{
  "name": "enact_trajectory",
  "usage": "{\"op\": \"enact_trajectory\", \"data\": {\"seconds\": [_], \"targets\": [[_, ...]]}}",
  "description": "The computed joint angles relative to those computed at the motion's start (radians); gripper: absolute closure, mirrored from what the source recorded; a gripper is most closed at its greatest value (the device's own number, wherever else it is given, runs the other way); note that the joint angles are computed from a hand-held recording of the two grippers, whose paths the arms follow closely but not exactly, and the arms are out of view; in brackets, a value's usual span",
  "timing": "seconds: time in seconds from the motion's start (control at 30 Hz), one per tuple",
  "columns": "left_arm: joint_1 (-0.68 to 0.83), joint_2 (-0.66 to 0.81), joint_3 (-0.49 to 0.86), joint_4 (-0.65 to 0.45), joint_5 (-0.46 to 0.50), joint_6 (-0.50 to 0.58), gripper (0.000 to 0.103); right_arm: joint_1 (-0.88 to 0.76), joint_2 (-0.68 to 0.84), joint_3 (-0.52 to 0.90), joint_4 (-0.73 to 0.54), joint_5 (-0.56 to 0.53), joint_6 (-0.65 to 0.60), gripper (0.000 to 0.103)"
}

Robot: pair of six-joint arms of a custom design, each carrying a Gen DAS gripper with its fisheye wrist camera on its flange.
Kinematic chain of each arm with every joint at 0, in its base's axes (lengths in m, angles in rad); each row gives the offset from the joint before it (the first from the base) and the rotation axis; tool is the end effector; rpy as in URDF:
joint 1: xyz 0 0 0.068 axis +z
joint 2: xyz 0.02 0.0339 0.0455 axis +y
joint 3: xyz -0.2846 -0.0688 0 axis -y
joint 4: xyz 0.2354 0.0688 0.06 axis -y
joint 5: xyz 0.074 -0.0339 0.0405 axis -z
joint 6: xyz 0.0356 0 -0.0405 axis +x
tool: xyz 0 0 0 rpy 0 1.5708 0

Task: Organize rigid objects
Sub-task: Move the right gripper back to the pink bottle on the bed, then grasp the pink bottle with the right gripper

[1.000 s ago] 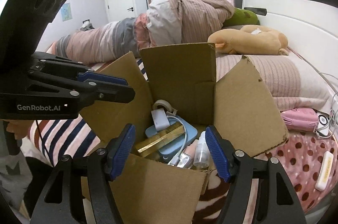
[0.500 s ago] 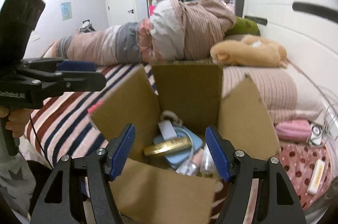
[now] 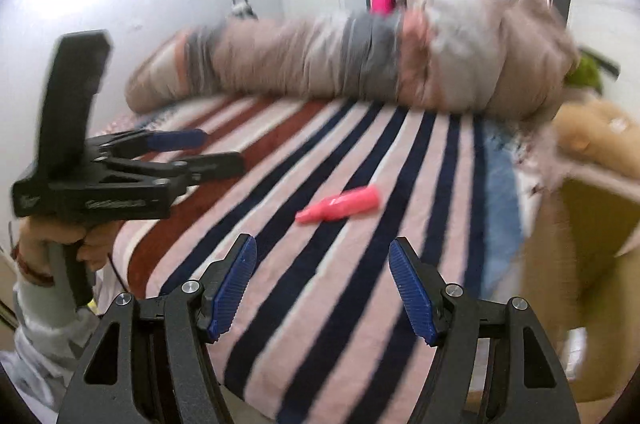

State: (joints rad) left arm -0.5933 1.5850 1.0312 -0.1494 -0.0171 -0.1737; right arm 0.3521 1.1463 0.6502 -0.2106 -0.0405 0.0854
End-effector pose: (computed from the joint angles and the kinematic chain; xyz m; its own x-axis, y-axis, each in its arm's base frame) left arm 0.2817 -0.1893 0.2544 -0.6228 0.2116 -0.7532 0.4473 0.8862 -0.1209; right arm 0.2076 0.0778 0.2424 -0.6391 -0.1440 -0.7555 -0.3201 0.9430 0.0911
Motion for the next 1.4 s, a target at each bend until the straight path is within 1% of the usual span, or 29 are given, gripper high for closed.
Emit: {"op": "enact_trajectory", "data": {"seconds": [0.03, 0.07, 0.1, 0.17, 0.23, 0.3, 0.37, 0.4, 0.47, 0.53, 0.57, 0.6, 0.63, 0.67, 0.7, 0.8, 0.9, 0.93, 0.97, 1.0, 1.07, 1.1, 1.13, 1.17, 1.2, 1.23, 1.33, 1.37, 1.4], "targets": [[0.033, 0.015, -0.027, 0.035, 0.054, 0.006, 0.026, -0.008, 0.065, 0.007, 0.038, -0.023, 0.016, 0.037], [0.054, 0.028, -0.05, 0.064, 0.092, 0.008, 0.026, -0.022, 0.149, 0.015, 0.09, -0.056, 0.039, 0.037], [0.075, 0.048, -0.064, 0.089, 0.126, 0.007, 0.026, -0.028, 0.2, 0.016, 0.122, -0.069, 0.056, 0.037], [0.102, 0.092, -0.074, 0.117, 0.161, 0.004, 0.026, -0.062, 0.344, 0.046, 0.201, -0.115, 0.09, 0.037], [0.125, 0.107, -0.104, 0.166, 0.201, -0.017, 0.026, -0.094, 0.458, 0.094, 0.247, -0.161, 0.114, 0.037], [0.146, 0.128, -0.104, 0.165, 0.251, -0.033, 0.026, -0.119, 0.581, 0.148, 0.297, -0.207, 0.168, 0.037], [0.143, 0.135, -0.101, 0.172, 0.219, -0.028, 0.026, -0.145, 0.686, 0.206, 0.344, -0.274, 0.213, 0.037], [0.145, 0.144, -0.092, 0.168, 0.206, -0.022, 0.026, -0.157, 0.738, 0.242, 0.364, -0.29, 0.232, 0.037], [0.16, 0.154, -0.087, 0.171, 0.232, -0.015, 0.026, -0.165, 0.815, 0.303, 0.394, -0.302, 0.255, 0.038], [0.178, 0.165, -0.081, 0.176, 0.257, -0.016, 0.026, -0.169, 0.871, 0.365, 0.384, -0.318, 0.269, 0.038], [0.185, 0.174, -0.068, 0.17, 0.26, -0.015, 0.026, -0.177, 0.889, 0.376, 0.398, -0.339, 0.275, 0.039], [0.19, 0.18, -0.061, 0.166, 0.257, -0.014, 0.026, -0.178, 0.911, 0.397, 0.402, -0.331, 0.283, 0.049], [0.193, 0.189, -0.052, 0.16, 0.246, -0.017, 0.026, -0.173, 0.924, 0.41, 0.399, -0.307, 0.291, 0.057], [0.197, 0.19, -0.052, 0.157, 0.243, -0.018, 0.026, -0.177, 0.935, 0.426, 0.388, -0.309, 0.29, 0.065], [0.203, 0.19, -0.054, 0.158, 0.247, -0.017, 0.026, -0.179, 0.931, 0.424, 0.385, -0.319, 0.282, 0.069], [0.209, 0.188, -0.059, 0.165, 0.257, -0.024, 0.026, -0.164, 0.875, 0.397, 0.338, -0.322, 0.183, 0.072], [0.211, 0.18, -0.066, 0.171, 0.26, -0.032, 0.026, -0.189, 0.811, 0.368, 0.225, -0.438, 0.127, 0.072], [0.212, 0.179, -0.068, 0.171, 0.262, -0.035, 0.026, -0.189, 0.782, 0.354, 0.179, -0.432, 0.094, 0.072], [0.211, 0.18, -0.068, 0.17, 0.265, -0.038, 0.026, -0.184, 0.743, 0.326, 0.144, -0.397, 0.062, 0.073], [0.209, 0.183, -0.064, 0.165, 0.266, -0.039, 0.026, -0.172, 0.7, 0.297, 0.105, -0.33, 0.033, 0.075], [0.197, 0.191, -0.053, 0.151, 0.256, -0.032, 0.026, -0.159, 0.657, 0.267, 0.06, -0.219, 0.014, 0.074], [0.189, 0.195, -0.048, 0.144, 0.248, -0.026, 0.026, -0.153, 0.619, 0.226, 0.091, -0.155, 0.03, 0.066], [0.182, 0.199, -0.044, 0.138, 0.242, -0.02, 0.026, -0.143, 0.594, 0.205, 0.109, -0.088, 0.048, 0.061], [0.175, 0.203, -0.039, 0.134, 0.239, -0.017, 0.026, -0.125, 0.575, 0.183, 0.142, 0.0, 0.058, 0.058], [0.171, 0.209, -0.034, 0.131, 0.241, -0.017, 0.026, -0.114, 0.567, 0.172, 0.167, 0.038, 0.06, 0.058], [0.169, 0.215, -0.03, 0.128, 0.245, -0.018, 0.026, -0.112, 0.571, 0.172, 0.179, 0.044, 0.066, 0.058], [0.168, 0.23, -0.022, 0.124, 0.25, -0.021, 0.026, -0.149, 0.609, 0.191, 0.195, -0.143, 0.096, 0.057], [0.169, 0.233, -0.02, 0.121, 0.251, -0.022, 0.026, -0.144, 0.628, 0.207, 0.188, -0.142, 0.108, 0.057], [0.17, 0.238, -0.017, 0.119, 0.254, -0.024, 0.026, -0.133, 0.652, 0.222, 0.191, -0.113, 0.109, 0.057]]}}
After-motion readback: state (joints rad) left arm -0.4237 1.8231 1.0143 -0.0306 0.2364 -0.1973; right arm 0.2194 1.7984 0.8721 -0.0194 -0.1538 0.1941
